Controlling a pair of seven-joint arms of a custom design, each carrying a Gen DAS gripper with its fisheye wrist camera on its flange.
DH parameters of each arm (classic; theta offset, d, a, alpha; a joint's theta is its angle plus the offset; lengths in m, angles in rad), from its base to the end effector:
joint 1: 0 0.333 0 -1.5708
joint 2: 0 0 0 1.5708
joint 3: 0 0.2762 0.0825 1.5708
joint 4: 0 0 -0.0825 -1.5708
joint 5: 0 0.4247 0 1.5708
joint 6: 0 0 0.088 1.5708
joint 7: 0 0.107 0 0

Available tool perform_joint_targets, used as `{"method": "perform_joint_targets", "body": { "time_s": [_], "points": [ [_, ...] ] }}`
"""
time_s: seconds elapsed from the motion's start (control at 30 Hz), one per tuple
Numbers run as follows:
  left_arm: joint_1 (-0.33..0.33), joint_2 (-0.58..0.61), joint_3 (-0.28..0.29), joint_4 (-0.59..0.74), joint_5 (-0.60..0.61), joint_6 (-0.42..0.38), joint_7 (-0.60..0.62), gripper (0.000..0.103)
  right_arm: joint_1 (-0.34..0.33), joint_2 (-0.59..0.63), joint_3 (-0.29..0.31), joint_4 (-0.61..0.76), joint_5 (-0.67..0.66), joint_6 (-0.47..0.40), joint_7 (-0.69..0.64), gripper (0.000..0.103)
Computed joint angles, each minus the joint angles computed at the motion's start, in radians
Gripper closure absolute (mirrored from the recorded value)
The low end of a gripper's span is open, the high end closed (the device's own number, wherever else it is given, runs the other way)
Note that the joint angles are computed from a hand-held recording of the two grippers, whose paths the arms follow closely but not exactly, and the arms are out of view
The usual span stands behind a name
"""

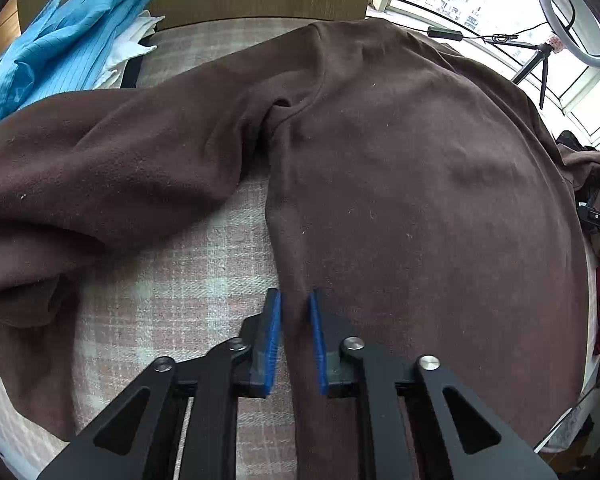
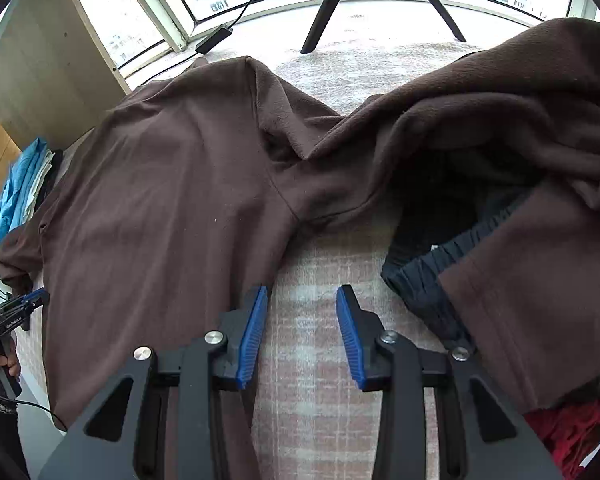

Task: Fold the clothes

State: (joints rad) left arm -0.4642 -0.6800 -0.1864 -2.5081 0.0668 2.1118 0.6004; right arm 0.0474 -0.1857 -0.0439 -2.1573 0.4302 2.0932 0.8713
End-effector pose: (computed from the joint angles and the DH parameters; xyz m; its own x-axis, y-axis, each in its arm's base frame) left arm 0.3504 -0.2633 0.4889 0.2934 -0.9489 0.1166 -0.9009 -0.3152 -0.2983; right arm 0.5553 0.0219 0.4386 0.5066 -0.8253 -0.2495 -0.8490 -0.4270 -0.3113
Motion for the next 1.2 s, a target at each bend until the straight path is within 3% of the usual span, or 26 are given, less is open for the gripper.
{"method": "perform_joint_targets", "body": {
  "time_s": [0.13, 0.27, 0.3, 0.33, 0.4, 0.5, 0.57, 0.67, 0.73, 0.77, 0.83, 0.9, 1.0, 1.07, 1.13, 1.2],
  "points": [
    [0.000, 0.005, -0.009, 0.013, 0.009, -0.020, 0.000, 0.099, 0.009, 0.091, -0.005, 0.079, 0.062, -0.026, -0.012, 0.067],
    [0.002, 0.035, -0.007, 0.037, 0.006, -0.021, 0.005, 0.100, 0.009, 0.144, -0.006, 0.139, 0.110, -0.109, -0.041, 0.071],
    [0.002, 0.044, -0.009, 0.044, 0.007, -0.024, 0.008, 0.100, 0.010, 0.142, -0.003, 0.138, 0.112, -0.111, -0.057, 0.080],
    [0.006, 0.049, -0.016, 0.059, 0.020, -0.038, 0.009, 0.100, 0.011, 0.138, -0.002, 0.136, 0.113, -0.112, -0.072, 0.098],
    [0.015, 0.060, -0.031, 0.090, 0.049, -0.072, 0.011, 0.100, 0.013, 0.120, 0.002, 0.122, 0.097, -0.083, -0.087, 0.098],
    [0.016, -0.001, -0.002, 0.016, 0.023, -0.015, -0.016, 0.099, 0.015, 0.077, 0.009, 0.074, 0.053, 0.034, -0.097, 0.099],
    [0.012, -0.018, 0.023, -0.021, -0.017, 0.023, -0.026, 0.099, 0.018, 0.097, 0.013, 0.088, 0.011, 0.015, -0.079, 0.099],
    [0.040, 0.048, -0.038, 0.072, 0.072, -0.097, -0.037, 0.100, 0.025, 0.098, 0.015, 0.088, -0.002, 0.006, -0.084, 0.098],
    [0.033, 0.036, -0.039, 0.078, 0.069, -0.079, -0.055, 0.100, 0.025, 0.101, 0.010, 0.101, 0.010, -0.018, -0.086, 0.098],
    [0.018, 0.034, -0.036, 0.080, 0.054, -0.049, -0.054, 0.099, 0.024, 0.104, 0.008, 0.109, 0.013, -0.030, -0.085, 0.098],
    [-0.034, 0.074, -0.033, 0.111, 0.013, 0.011, 0.001, 0.082, 0.017, 0.109, 0.003, 0.116, 0.000, -0.046, -0.093, 0.098],
    [-0.070, 0.150, -0.051, 0.172, -0.002, -0.001, 0.062, 0.070, 0.016, 0.113, 0.004, 0.119, -0.012, -0.051, -0.089, 0.098],
    [-0.094, 0.241, -0.076, 0.230, -0.031, -0.026, 0.109, 0.071, 0.014, 0.110, 0.004, 0.112, -0.012, -0.050, -0.089, 0.098],
    [-0.094, 0.249, -0.086, 0.217, -0.044, -0.012, 0.102, 0.078, 0.013, 0.103, 0.004, 0.103, -0.014, -0.049, -0.091, 0.098],
    [-0.089, 0.247, -0.092, 0.207, -0.037, 0.005, 0.090, 0.103, 0.013, 0.101, 0.004, 0.099, -0.021, -0.045, -0.091, 0.098],
    [-0.083, 0.244, -0.092, 0.210, -0.034, -0.008, 0.081, 0.103, 0.013, 0.099, 0.006, 0.095, -0.032, -0.036, -0.088, 0.098]
  ]
}}
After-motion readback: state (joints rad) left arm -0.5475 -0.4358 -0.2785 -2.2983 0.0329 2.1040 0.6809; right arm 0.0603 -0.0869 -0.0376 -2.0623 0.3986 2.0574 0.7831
